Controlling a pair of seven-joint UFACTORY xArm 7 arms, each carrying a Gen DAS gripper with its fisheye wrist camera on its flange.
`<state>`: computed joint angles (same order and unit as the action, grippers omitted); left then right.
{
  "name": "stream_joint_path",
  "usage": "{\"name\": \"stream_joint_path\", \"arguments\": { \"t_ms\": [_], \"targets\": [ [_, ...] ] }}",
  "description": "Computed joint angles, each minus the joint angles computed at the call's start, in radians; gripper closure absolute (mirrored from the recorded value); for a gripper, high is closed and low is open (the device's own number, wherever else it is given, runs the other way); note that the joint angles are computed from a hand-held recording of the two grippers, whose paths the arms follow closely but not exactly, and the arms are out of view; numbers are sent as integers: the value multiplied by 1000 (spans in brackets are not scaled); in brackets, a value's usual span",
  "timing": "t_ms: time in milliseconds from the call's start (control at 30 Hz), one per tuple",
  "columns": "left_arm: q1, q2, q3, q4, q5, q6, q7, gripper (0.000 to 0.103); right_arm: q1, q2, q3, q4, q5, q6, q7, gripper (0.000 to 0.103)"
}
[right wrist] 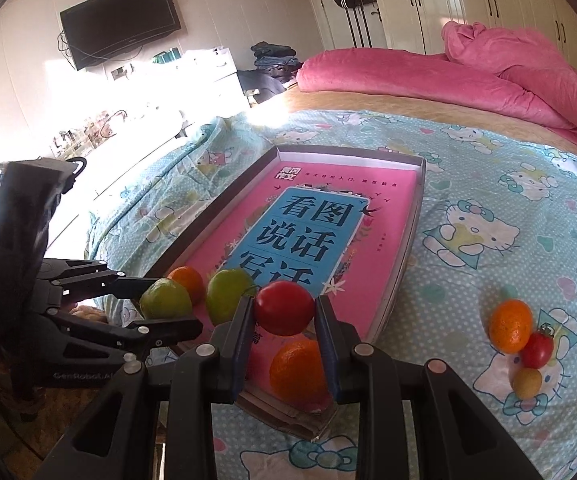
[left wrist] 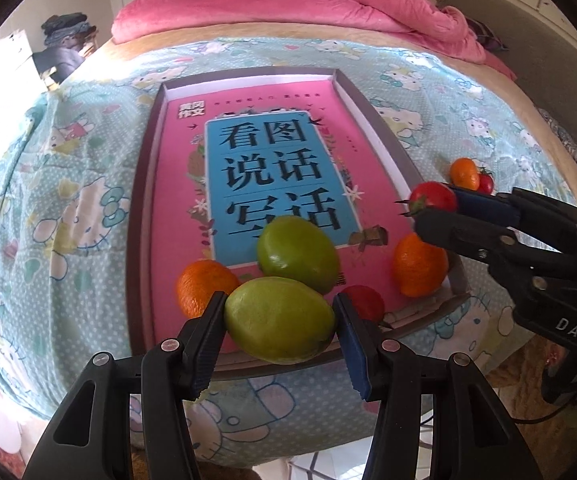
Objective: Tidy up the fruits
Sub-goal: 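Lower the green fruit onto the tray with left tool while right tool lowers and releases the tomato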
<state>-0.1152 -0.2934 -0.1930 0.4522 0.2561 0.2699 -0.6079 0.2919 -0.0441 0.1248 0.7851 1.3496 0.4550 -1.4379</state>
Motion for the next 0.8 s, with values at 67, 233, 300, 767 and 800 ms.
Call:
{"name": "stream_joint_path", "arguments": {
  "t_ms": [67,233,300,767,800],
  "targets": [
    [-10,14,3,7,-8,-1,9,48,0,7,1,2,-3,-4,2,72],
    [-27,39,22,11,-37,-14,23,48,-2,25,5,11,-24,-9,14,72],
    [-41,39,43,3,-72,-28,47,48,-3,35,8,19,-40,-11,27,72],
    [-60,40,81,-21,-210,-64,144,48,14,133,60,89,-263,-109,207,72],
    [-65,41,87,-22,-221,-67,152,48,11,137,64,91,-280,-114,222,72]
  ]
}}
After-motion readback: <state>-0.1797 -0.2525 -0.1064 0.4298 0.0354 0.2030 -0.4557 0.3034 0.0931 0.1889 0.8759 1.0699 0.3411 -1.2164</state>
